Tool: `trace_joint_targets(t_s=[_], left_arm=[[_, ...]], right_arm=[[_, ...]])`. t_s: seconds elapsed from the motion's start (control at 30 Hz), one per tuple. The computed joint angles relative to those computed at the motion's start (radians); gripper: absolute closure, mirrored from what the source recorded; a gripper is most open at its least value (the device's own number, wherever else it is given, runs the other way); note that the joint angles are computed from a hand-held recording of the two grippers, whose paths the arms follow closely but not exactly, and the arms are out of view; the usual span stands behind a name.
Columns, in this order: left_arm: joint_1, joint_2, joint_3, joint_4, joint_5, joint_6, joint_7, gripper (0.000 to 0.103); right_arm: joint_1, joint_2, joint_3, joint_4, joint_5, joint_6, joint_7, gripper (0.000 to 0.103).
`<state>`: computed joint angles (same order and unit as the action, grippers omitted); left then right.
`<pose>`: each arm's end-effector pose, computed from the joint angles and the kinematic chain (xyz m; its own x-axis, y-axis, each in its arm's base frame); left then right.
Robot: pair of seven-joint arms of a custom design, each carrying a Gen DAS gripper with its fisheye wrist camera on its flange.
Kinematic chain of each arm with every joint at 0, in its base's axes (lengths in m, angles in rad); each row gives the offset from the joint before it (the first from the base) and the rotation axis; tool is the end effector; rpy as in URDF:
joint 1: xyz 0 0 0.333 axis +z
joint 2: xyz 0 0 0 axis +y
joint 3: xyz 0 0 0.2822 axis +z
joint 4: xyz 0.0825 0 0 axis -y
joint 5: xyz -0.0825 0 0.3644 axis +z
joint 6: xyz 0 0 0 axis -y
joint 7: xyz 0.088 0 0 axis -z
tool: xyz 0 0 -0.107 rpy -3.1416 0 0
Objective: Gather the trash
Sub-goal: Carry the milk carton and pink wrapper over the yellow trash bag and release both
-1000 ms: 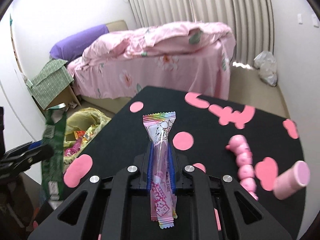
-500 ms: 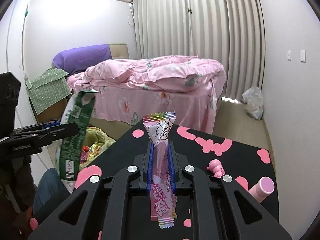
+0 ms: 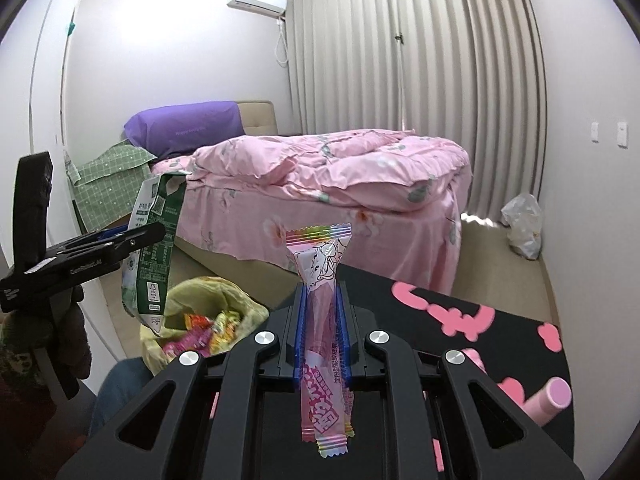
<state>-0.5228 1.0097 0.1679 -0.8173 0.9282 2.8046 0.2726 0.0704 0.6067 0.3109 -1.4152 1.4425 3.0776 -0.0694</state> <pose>0.6963 -0.3739 0.3944 -0.0294 -0.9933 0.1120 -0.3889 -0.0919 -0.9167 0.6893 0.1373 0.3942 0.4514 -0.8921 -0.0211 -0.3696 -0.1654 -0.9143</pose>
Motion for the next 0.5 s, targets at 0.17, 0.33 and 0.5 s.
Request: trace_joint_targets(t_s=[0.17, 0.33, 0.5], left_arm=[[-0.032, -0.143, 0.104, -0.235, 0.165, 0.051, -0.263, 0.051], [-0.021, -0.217, 0.113, -0.357, 0.297, 0.077, -0.424, 0.051], [0.013, -0.224, 0.090, -0.371, 0.385, 0.084, -0.533, 0.051]], right_arm=[[0.069, 0.049, -0.025, 0.059, -0.164, 0.006, 0.146, 0.089], [0.135, 0.118, -0.067, 0.142, -0.359, -0.030, 0.340, 0.089], [0.181, 0.208, -0.099, 0.268, -0.527, -0.112, 0.504, 0.089]])
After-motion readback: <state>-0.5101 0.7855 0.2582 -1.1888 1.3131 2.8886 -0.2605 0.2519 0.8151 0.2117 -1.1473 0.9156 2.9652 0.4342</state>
